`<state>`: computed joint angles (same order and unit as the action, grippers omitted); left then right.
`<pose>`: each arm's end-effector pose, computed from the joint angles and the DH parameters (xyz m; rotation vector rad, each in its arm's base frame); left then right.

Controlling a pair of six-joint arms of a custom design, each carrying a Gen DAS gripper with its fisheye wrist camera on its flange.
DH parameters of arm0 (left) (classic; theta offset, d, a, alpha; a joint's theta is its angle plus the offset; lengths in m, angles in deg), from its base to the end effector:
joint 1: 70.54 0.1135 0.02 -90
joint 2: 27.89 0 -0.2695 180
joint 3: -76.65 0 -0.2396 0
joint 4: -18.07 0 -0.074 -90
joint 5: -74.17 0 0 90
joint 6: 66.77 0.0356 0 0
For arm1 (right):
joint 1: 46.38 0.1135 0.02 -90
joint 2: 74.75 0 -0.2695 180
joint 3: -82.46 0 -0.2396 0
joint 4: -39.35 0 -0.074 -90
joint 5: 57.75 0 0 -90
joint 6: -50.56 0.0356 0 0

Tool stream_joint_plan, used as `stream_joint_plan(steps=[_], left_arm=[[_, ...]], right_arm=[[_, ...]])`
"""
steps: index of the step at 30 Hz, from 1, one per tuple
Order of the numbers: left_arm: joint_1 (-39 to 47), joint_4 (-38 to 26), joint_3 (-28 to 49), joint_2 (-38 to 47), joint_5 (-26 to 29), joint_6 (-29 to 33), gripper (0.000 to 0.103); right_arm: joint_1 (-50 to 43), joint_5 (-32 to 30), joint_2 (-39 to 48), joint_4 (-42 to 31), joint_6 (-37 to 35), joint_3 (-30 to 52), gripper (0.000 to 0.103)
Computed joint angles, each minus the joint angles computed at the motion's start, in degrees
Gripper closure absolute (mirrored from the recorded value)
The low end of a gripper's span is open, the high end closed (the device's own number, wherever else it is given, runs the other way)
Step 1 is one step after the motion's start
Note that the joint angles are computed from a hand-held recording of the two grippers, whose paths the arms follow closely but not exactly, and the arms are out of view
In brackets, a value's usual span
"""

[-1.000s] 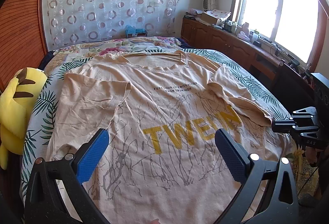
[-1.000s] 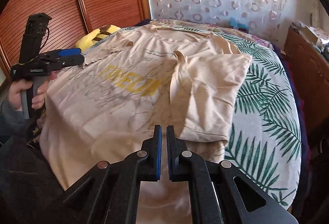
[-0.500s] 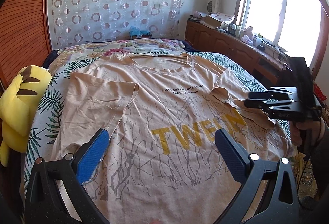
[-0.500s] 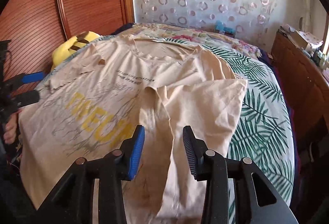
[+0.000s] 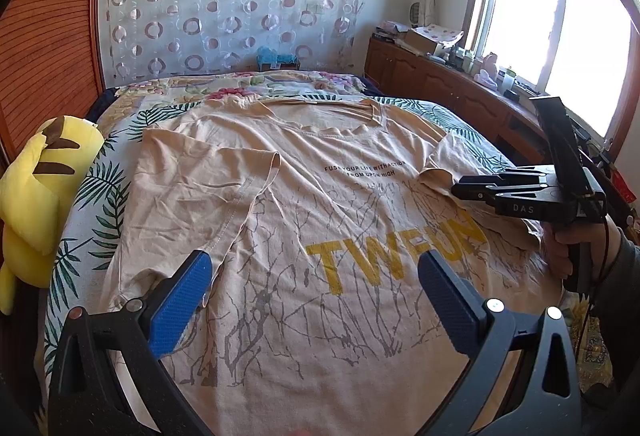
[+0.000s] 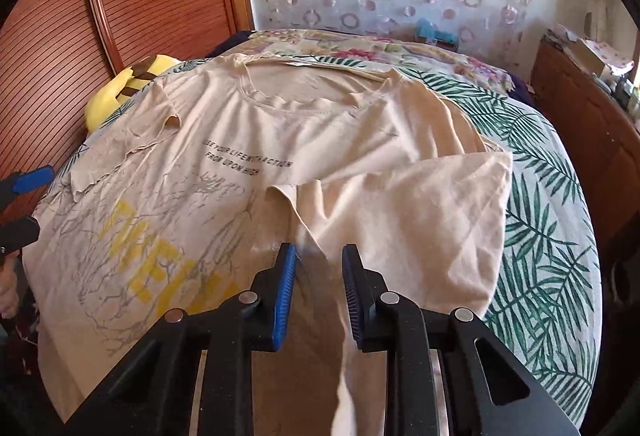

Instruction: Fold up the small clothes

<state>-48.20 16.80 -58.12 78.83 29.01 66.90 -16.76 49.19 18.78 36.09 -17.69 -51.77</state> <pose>0.2476 0.0746 0.0728 0.6486 2.2074 -0.4900 0.2360 0.1223 0.1211 -0.0386 2.4095 0.0462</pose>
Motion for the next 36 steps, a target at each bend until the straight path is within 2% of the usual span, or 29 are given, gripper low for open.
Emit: stream_joint_plan(steps=[1,3,5,7,10,11,19,23,25,26,27,28,29,30,33,36], left_arm=[[0.09,-0.04,-0.04,0.00,0.01,0.13,0.000],[0.04,0.20,-0.05,0.13,-0.19,0.08,0.000],[-0.01,0.51,0.21,0.54,-0.35,-0.10,0.000],[-0.12,3.16,-0.14,1.06,-1.02,-1.36,0.000],[-0.12,6.58,-0.57,1.65,-2.37,-3.02,0.000],[0.00,6.36,-0.17,1.88,-2.31,-3.23,0.000],[-0.40,8.65,1.94,2.67,-4.33,-5.05,0.000],[-1.74,6.01,6.51,3.76,-5.65,-5.55,0.000],[-2.30,3.43,9.96,4.68,-5.76,-5.72,0.000],[-2.53,2.27,11.35,5.22,-5.82,-5.61,0.000],[-2.80,0.95,13.11,5.97,-6.06,-5.45,0.000],[-3.13,0.00,14.81,6.71,-6.47,-5.60,0.000],[-3.38,-1.29,16.95,7.70,-6.78,-5.64,0.000],[-3.50,-3.50,19.58,8.83,-6.80,-5.33,0.000],[-3.35,-9.72,27.00,12.24,-5.59,-4.38,0.000],[-4.26,-12.79,33.97,15.99,-7.48,-4.48,0.000]], right_arm=[[-0.24,-0.18,0.68,0.21,-0.43,0.47,0.079],[-0.05,0.23,1.81,-0.04,-0.69,1.48,0.095],[-0.12,-1.28,2.29,1.40,-1.41,1.52,0.098],[0.46,-2.84,2.03,3.49,-2.11,0.94,0.099],[3.32,-1.31,1.26,4.32,-2.26,0.81,0.099],[3.68,-2.46,1.02,4.92,-2.27,0.77,0.099],[5.16,0.99,-2.02,5.79,-2.57,-1.56,0.099],[4.01,2.30,-3.17,4.26,-3.06,-1.98,0.098],[2.68,2.29,-3.39,3.40,-3.38,-1.49,0.093],[1.69,2.39,-3.61,3.11,-3.73,-1.40,0.086],[0.50,2.39,-4.21,2.48,-4.27,-1.28,0.075],[-0.98,2.06,-4.14,2.33,-4.92,-0.90,0.068],[-2.64,1.71,-3.99,2.65,-5.41,-0.93,0.053],[-4.11,1.49,-3.82,2.75,-5.73,-0.80,0.045],[-9.47,-0.21,-1.92,1.79,-7.24,1.07,0.044],[-14.94,-1.86,1.08,1.52,-9.60,3.10,0.044]])
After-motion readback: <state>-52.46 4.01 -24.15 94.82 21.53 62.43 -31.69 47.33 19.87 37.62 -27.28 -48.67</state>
